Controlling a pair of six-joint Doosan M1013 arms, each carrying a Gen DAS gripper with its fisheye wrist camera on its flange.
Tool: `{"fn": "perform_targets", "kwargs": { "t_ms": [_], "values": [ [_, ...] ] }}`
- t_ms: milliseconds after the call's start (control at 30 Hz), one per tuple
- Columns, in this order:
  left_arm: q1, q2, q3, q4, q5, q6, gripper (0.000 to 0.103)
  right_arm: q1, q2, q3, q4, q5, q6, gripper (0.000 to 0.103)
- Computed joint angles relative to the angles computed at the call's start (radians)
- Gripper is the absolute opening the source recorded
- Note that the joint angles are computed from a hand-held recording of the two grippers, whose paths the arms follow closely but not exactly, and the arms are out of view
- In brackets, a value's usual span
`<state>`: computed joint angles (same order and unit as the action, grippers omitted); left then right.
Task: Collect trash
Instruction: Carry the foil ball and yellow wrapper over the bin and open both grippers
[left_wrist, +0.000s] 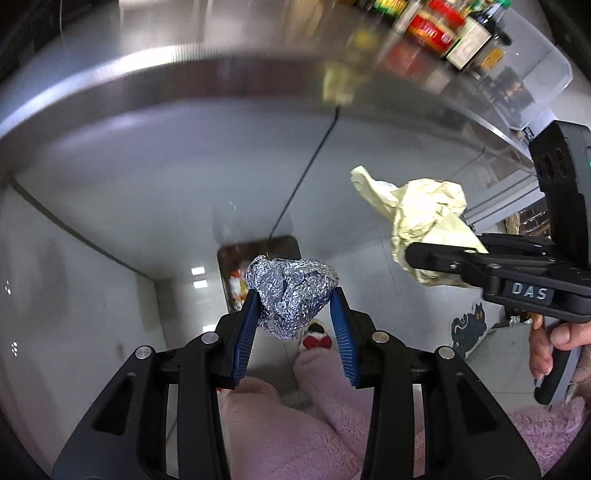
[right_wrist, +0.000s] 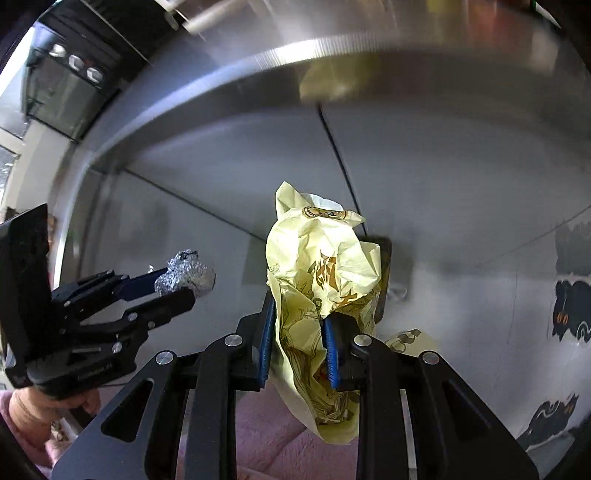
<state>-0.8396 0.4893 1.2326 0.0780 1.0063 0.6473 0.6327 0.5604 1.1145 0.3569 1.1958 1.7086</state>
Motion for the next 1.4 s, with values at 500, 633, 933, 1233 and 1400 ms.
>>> {"fn": "perform_targets", "kwargs": {
  "t_ms": [500,633,933,1233,1400],
  "values": [
    [0.049,0.107,0.081,-0.156,-0.09,0.081,0.038,-0.002,0.143,-0.001,0.067,-0.009,0.044,0.024],
    [0.066,0.144,0.062,-0.203,-0.082,0.126,0.038,-0.003,0.168,-0.008,0.055,-0.01,0.083,0.027],
    [0.078,0.167,0.05,-0.254,-0.083,0.166,0.04,0.004,0.179,-0.037,0.018,-0.005,0.13,0.039],
    [0.077,0.161,0.036,-0.202,-0.061,0.116,0.062,0.003,0.169,-0.039,-0.007,-0.021,0.154,0.068],
    [0.072,0.154,0.018,-0.146,-0.029,0.076,0.077,0.004,0.154,-0.037,-0.027,-0.032,0.17,0.083]
  ]
}}
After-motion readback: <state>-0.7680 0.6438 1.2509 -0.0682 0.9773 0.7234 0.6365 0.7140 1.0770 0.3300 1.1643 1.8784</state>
